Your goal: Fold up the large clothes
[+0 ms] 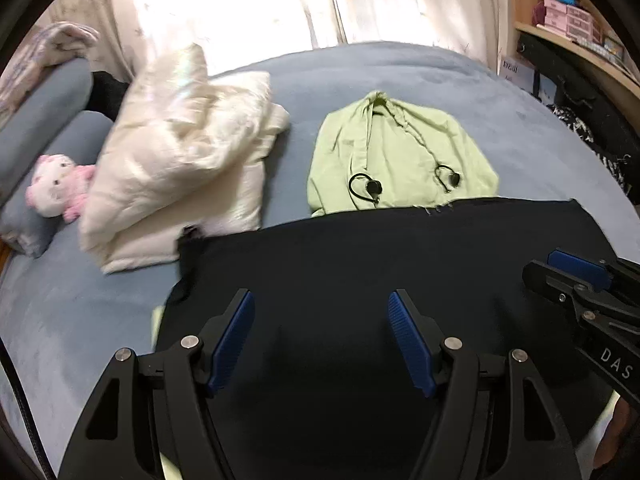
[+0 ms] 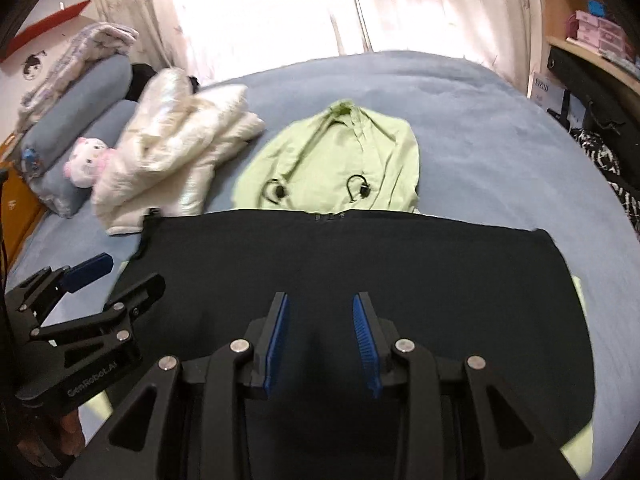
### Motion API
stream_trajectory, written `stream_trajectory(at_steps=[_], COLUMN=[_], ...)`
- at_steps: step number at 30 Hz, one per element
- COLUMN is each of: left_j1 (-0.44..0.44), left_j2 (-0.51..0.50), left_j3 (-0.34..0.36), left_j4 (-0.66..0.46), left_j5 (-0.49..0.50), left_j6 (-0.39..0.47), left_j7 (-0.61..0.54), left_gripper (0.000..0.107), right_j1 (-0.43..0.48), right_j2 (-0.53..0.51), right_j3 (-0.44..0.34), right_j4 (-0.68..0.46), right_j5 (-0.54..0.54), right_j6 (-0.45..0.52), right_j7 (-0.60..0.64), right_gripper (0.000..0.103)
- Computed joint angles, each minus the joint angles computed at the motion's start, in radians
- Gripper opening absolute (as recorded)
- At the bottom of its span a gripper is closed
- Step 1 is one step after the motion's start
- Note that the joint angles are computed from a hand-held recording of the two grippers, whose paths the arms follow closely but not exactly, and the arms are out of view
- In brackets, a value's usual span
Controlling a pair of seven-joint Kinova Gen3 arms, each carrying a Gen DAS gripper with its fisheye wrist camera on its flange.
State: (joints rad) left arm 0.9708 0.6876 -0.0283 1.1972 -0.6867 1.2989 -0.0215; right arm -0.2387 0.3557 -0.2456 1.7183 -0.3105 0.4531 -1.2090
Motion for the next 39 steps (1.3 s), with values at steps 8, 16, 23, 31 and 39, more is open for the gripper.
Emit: stream_trajectory(at_steps=[8, 16, 23, 31, 39], left_j1=[-0.156, -0.161, -0.197, -0.251, -0.309], left_j2=[0.081, 0.045, 0.036, 0.024, 0.115], left_j3=[-0.017, -0.059, -0.017, 0.003, -0.014], left_j4=[-0.014, 0.152, 0.137, -0.023, -0.274], left_j5=[0.088, 0.051, 0.054, 0.115, 0.183], left_j6=[-0.085, -0.107, -0.08, -0.037, -0.006], left_j7=[-0.131, -0.054, -0.141, -0.338, -0.538], left_gripper=[0.068, 0.069, 0.069, 0.069, 0.07], right_j1=[-0.042, 0.016, 0.032, 0.067, 0.05], right_j2=[0.22, 0.252, 0.24, 0.273, 0.359], right_j3=[0.122, 0.241, 0.23, 0.135, 0.092], right_j4=[-0.235, -0.273, -0.291, -0.478, -0.715], right_j5=[0.13, 0.279, 0.344, 0.26, 0.13], right_j6=[0.063, 0.041, 0.101, 0.275, 0.411], right_j7=[-0.148, -0.309, -0.311, -0.224, -0.176], right_gripper=[0.033, 0.033, 0.033, 0.034, 0.05])
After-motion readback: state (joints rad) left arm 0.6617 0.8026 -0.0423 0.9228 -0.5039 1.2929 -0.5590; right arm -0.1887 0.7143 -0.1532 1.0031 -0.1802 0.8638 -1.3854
